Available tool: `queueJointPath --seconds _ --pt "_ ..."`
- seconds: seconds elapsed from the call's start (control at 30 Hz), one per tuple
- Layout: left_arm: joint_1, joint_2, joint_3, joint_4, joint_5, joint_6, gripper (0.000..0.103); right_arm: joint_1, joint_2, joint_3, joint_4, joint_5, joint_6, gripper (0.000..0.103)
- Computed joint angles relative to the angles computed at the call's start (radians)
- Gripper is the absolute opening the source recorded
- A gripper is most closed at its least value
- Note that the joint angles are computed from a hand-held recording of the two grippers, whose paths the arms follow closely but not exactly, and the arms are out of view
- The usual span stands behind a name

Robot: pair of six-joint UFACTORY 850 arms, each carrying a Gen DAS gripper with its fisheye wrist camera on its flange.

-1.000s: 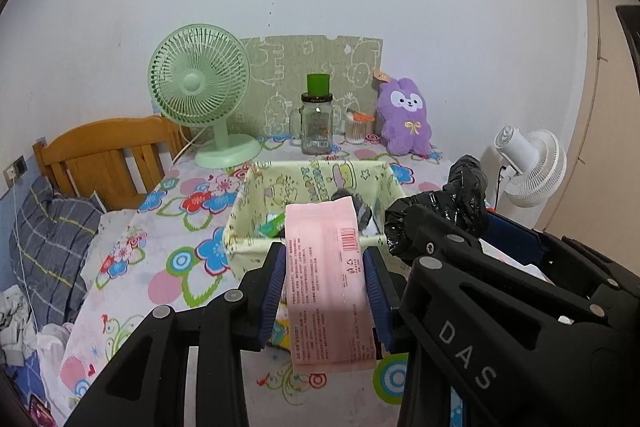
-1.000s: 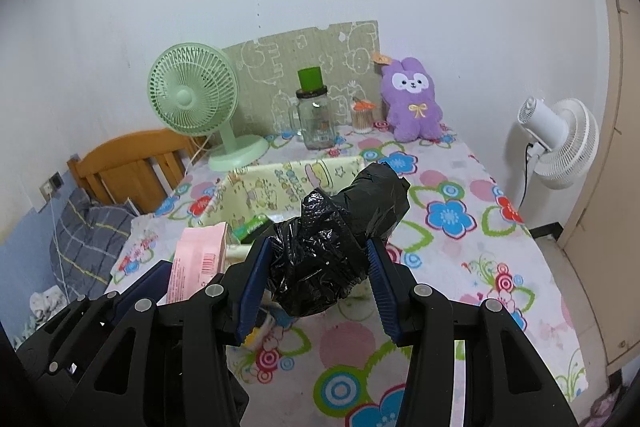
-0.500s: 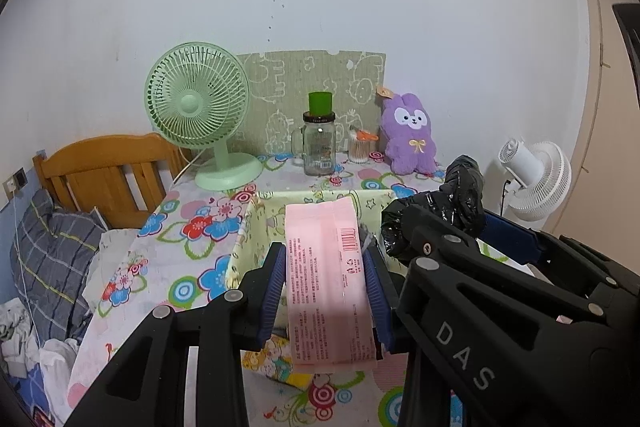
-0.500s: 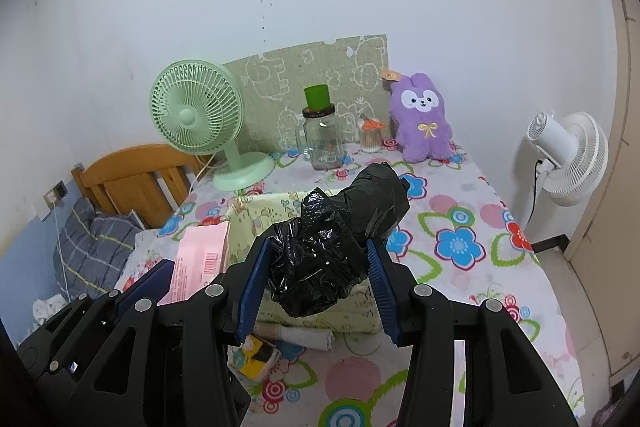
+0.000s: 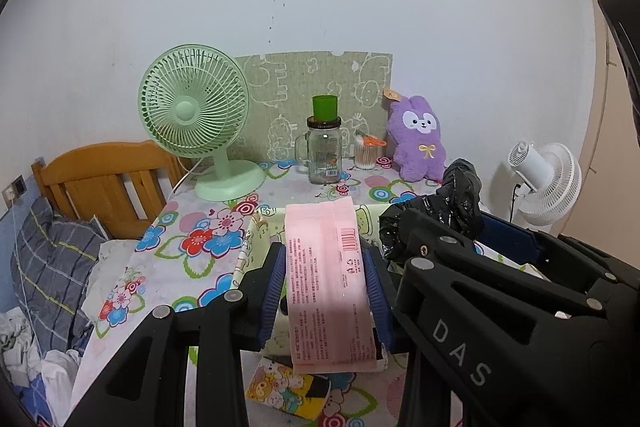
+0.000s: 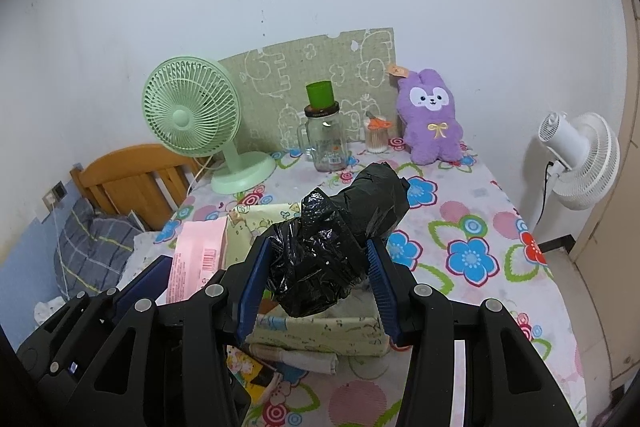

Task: Organize soft objects
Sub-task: 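Carry the pink receipt with the left gripper while the right carries the black bag over the box, then drop the pink receipt into the box with the left gripper while the right lowers the black bag inside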

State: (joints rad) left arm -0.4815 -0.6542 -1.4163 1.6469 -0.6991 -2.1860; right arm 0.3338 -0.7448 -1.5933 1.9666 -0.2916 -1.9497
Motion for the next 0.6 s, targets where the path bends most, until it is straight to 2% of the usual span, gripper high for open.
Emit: queueJointPath --seconds 0.43,0.6 --pt "0.051 -0.045 -0.056 -0.009 0.049 0.021 0.041 0.009 -0.086 -0.125 -0.166 0.007 0.168 0.052" --pt "0.072 -0.078 -0.097 -0.048 0.073 0.065 0.041 0.009 -0.136 -0.195 -0.327 -0.001 0.329 0.052"
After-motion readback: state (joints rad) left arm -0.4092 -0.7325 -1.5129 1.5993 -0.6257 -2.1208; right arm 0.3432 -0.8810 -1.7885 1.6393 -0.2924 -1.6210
